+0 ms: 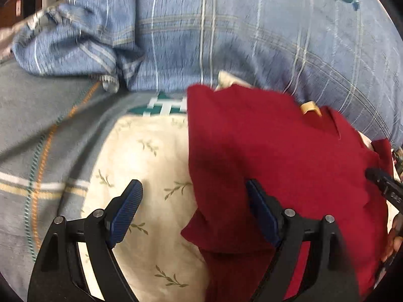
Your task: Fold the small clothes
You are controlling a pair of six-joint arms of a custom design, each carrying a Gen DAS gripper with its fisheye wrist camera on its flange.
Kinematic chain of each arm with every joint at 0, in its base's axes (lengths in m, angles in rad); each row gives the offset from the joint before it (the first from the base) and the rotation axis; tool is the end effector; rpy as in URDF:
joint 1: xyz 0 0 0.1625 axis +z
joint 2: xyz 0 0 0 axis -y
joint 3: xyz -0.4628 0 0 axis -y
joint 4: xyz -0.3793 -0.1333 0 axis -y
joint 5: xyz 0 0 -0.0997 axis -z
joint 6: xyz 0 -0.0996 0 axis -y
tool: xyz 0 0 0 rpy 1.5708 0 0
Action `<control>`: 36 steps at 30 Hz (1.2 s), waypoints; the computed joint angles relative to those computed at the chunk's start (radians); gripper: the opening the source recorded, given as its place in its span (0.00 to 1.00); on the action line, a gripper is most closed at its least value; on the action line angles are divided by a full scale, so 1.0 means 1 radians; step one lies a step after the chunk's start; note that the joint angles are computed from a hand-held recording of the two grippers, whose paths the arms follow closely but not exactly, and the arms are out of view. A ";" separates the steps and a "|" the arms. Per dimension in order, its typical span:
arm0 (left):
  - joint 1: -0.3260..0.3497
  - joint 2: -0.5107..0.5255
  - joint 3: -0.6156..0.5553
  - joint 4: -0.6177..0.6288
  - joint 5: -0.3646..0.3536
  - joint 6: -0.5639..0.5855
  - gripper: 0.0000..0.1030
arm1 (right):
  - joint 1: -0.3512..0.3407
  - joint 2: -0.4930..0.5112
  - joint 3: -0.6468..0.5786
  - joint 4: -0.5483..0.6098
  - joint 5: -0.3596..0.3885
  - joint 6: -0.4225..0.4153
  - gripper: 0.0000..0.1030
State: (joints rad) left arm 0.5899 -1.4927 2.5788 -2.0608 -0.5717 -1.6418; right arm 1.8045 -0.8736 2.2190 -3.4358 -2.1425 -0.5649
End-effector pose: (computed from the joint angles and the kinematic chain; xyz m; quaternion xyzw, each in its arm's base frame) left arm -0.0995 -0.3278 0.1877 -0.1392 0.8393 -0.3765 0.3666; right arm 0.1954 -0.4778 0.1244 0.2937 -0.8824 0.1982 0.3094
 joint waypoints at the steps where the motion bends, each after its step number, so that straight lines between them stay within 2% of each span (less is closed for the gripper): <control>1: 0.003 -0.008 0.007 -0.013 -0.001 -0.007 0.88 | -0.022 -0.019 -0.005 0.032 -0.010 0.032 0.46; 2: -0.005 -0.020 0.009 -0.001 -0.007 -0.027 0.88 | -0.034 -0.049 0.011 0.043 0.022 0.051 0.46; 3: -0.008 -0.030 0.013 -0.009 -0.009 -0.026 0.88 | -0.057 -0.081 0.039 0.034 0.092 0.057 0.49; 4: -0.016 -0.036 0.015 0.002 -0.010 -0.038 0.88 | -0.064 -0.095 0.057 0.023 0.121 0.055 0.49; 8: -0.049 -0.041 0.003 0.087 0.002 -0.097 0.88 | -0.061 -0.103 0.140 -0.059 0.188 0.028 0.49; 11: -0.080 -0.049 -0.008 0.166 0.015 -0.149 0.88 | -0.044 -0.027 0.167 -0.184 0.167 0.019 0.49; 14: -0.121 -0.074 -0.010 0.229 0.021 -0.198 0.88 | -0.048 0.005 0.188 -0.256 0.154 0.028 0.54; 16: -0.142 -0.089 -0.011 0.261 0.024 -0.223 0.88 | -0.051 0.011 0.183 -0.245 0.160 0.022 0.66; 19: -0.188 -0.088 -0.028 0.365 0.024 -0.291 0.88 | -0.051 0.013 0.181 -0.232 0.164 -0.006 0.76; 23: -0.256 -0.083 -0.046 0.500 0.011 -0.398 0.88 | -0.027 0.045 0.181 -0.276 0.102 -0.063 0.82; 28: -0.338 -0.091 -0.043 0.558 -0.031 -0.455 0.88 | -0.058 0.010 0.192 -0.227 0.169 -0.049 0.88; 36: -0.447 -0.096 -0.065 0.684 -0.074 -0.538 0.88 | -0.042 0.022 0.178 -0.209 0.143 -0.056 0.94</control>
